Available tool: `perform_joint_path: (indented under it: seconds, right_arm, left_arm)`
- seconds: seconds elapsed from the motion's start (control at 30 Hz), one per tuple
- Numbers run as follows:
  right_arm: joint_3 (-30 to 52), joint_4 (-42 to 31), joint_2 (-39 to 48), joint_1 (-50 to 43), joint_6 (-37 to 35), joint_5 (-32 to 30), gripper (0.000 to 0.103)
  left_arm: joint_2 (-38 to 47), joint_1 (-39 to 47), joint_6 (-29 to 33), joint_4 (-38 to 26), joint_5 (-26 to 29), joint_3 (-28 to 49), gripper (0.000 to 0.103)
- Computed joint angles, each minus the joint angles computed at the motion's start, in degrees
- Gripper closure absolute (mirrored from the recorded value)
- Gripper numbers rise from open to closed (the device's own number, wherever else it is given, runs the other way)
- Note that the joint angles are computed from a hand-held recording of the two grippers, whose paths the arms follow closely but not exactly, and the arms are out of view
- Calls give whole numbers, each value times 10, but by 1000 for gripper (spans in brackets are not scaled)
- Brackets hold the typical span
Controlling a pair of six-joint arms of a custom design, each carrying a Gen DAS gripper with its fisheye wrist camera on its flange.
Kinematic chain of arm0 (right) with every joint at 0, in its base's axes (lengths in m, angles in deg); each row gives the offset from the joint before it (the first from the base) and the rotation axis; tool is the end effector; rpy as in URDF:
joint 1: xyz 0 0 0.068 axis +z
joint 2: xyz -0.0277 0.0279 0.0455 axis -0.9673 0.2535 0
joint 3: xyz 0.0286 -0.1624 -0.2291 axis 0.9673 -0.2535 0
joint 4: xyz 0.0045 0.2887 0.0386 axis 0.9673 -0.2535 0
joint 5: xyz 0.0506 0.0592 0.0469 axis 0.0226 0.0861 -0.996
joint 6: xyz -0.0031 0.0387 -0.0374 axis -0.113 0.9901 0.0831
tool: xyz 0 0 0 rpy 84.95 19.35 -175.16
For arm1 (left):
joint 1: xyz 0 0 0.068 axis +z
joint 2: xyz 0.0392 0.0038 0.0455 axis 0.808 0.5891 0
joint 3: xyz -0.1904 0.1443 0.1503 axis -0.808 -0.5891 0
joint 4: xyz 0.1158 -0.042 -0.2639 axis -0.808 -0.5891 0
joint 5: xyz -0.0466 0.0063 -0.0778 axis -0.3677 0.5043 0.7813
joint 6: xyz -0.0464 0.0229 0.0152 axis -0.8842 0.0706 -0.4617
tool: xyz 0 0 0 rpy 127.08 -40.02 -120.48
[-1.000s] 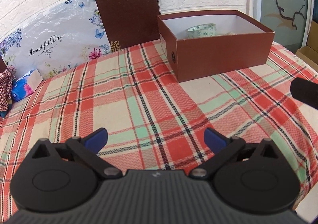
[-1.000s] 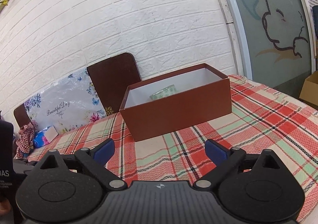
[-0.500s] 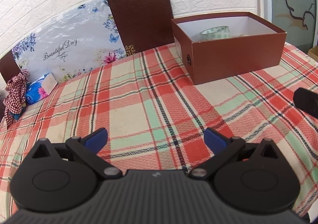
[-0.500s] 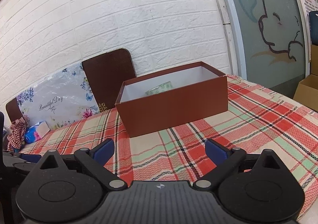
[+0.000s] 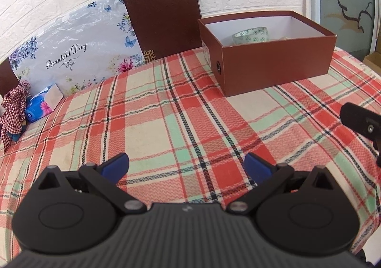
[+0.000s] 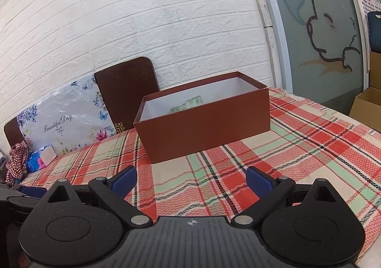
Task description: Organize objects
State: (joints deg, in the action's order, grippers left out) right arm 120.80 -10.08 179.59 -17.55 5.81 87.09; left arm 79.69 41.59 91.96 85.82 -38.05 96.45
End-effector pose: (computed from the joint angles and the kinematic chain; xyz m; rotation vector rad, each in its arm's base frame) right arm 0.2332 0.3088 0.0445 0.6280 1.8410 -0.0519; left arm 0.3767 -0.0850 0.0736 0.6662 2.1448 -0.0094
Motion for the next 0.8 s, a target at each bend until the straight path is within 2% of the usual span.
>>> perform_joint_path:
  seconds: [0.13,0.7,0.8]
  right_arm:
    - [-3,8,0,-1,-5,0,5]
    - [-16,21,-2,-4,0,1,5]
    - [-19,28,-2,-6,-2,-2,5]
  left_arm:
    - [-8,-5,12,19,-7,-16,0]
    - [-16,-6,14,-8,0,-14,0]
    - [-16,-10,13,-15,-12,-12,0]
